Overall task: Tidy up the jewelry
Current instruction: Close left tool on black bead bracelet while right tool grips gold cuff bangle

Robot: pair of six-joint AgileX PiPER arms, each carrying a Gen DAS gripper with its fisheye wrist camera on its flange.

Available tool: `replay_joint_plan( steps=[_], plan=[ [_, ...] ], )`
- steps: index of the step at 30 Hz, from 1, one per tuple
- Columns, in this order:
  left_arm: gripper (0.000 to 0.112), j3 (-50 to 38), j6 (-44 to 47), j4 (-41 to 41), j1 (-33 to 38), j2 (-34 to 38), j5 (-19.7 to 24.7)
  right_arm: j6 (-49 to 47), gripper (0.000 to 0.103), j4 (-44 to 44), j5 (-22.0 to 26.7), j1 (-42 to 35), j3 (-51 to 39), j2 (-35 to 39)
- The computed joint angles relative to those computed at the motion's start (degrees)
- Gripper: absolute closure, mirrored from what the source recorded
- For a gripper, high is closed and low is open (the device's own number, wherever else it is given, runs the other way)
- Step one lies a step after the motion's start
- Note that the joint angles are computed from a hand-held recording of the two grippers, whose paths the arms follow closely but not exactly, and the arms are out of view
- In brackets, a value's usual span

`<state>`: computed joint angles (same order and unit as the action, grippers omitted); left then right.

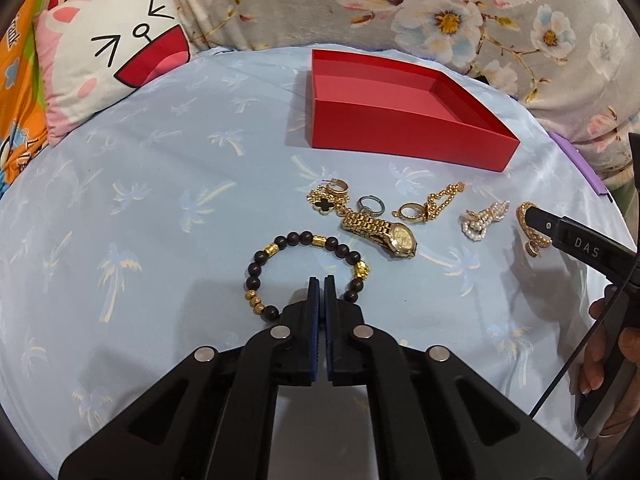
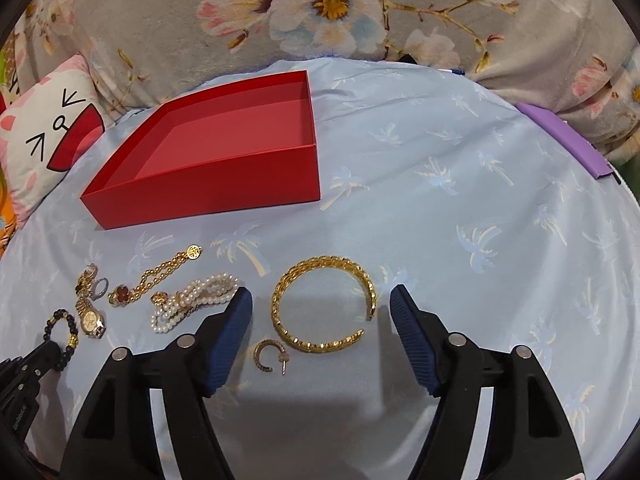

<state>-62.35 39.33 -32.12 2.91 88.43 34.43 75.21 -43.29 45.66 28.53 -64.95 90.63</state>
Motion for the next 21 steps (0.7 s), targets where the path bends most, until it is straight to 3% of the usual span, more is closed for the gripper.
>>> replay_joint_plan(
  steps=[2,3,4,8,10,17,18,20,21],
  plan=[
    [0.097,0.34,-0.38,0.6,0.15,-0.15,-0.55,-2.41,0.032,1.86,0.31,-0.86,-1.32,1.22],
    [0.096,0.48,0.1,0.09,0.49,-0.17,-0.48,-4.9,0.036,4.17,-0.24,-1.78,-2.02,1.88],
    [0.088,0.28,-0.01,0.2,0.65,-0.01,-0.16,-6.59,0.045,5.85,-0.67,-2.43,-2.39,2.29],
    [0.056,0.46,-0.77,0.94,0.59,-0.31,-0.81,-6.49,0.048,5.5,-0.99,-2.41,-2.32,2.41],
    [0.05,0.42,-2.96,2.93,0.04,-0.3,-1.6,-5.8,0.048,5.51,-2.35,-2.59,-1.2,1.52],
    [0.053,-1.73,-8.09,8.02,-1.57,1.55,-1.95,-2.49,0.048,4.32,-3.63,-1.43,1.72,-2.02],
    [0.059,-1.36,-8.22,8.45,-1.94,1.35,-2.62,-2.16,0.048,4.14,-3.53,-1.15,2.1,-2.57],
    [0.087,-1.13,-6.63,7.51,-1.99,1.14,-2.64,-1.96,0.048,4.37,-3.43,-0.78,2.49,-3.38],
    [0.093,-1.13,-5.48,6.57,-1.8,1.11,-2.28,-2.04,0.048,4.72,-3.58,-0.8,2.86,-3.92]
  ],
)
